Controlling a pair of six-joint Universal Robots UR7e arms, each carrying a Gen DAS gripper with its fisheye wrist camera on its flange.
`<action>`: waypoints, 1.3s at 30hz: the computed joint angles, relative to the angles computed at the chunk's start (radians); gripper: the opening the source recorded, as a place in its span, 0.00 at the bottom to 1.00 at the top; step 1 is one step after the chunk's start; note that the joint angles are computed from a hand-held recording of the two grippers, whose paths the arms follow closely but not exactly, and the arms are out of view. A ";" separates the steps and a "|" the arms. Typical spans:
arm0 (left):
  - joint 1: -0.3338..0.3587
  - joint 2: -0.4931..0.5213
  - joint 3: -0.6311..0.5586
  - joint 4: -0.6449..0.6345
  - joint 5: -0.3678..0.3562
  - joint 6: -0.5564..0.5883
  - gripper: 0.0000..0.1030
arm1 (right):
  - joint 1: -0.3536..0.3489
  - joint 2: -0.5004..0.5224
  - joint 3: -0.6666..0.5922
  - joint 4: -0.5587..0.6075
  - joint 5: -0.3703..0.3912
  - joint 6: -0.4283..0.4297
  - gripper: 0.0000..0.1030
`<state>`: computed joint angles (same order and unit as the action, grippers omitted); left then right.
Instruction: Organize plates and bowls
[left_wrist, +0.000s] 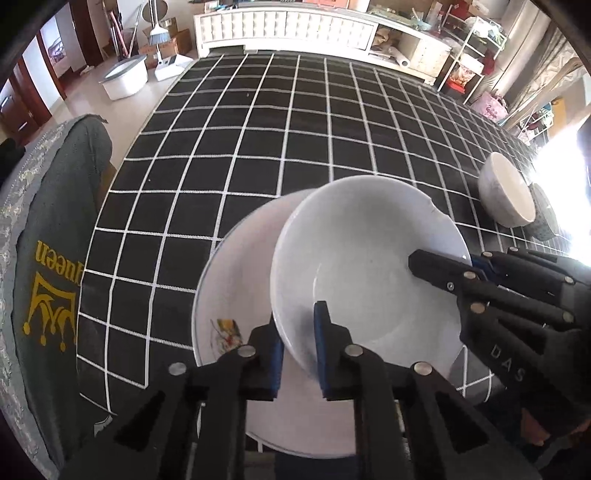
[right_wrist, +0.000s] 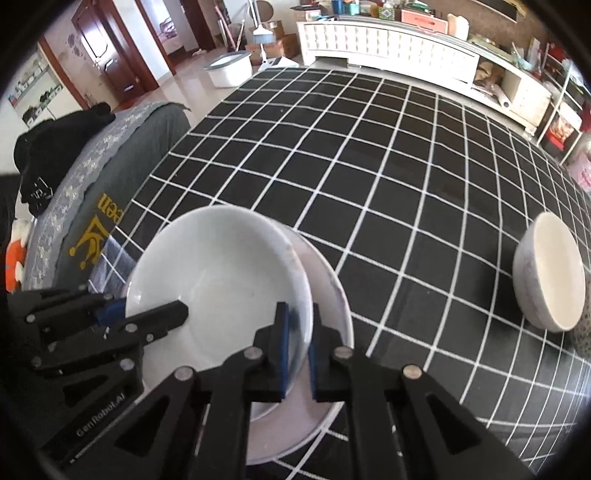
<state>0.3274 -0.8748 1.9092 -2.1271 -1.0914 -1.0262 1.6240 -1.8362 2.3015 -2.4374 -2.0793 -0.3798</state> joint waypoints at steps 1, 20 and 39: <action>-0.008 -0.003 -0.002 -0.001 -0.003 -0.007 0.13 | 0.004 -0.011 -0.002 0.009 -0.001 0.004 0.11; -0.100 0.206 -0.254 -0.024 -0.064 0.110 0.13 | -0.146 -0.286 -0.061 0.151 0.009 -0.095 0.11; -0.077 0.431 -0.395 -0.006 -0.212 0.171 0.12 | -0.545 -0.376 -0.040 0.231 0.158 -0.241 0.11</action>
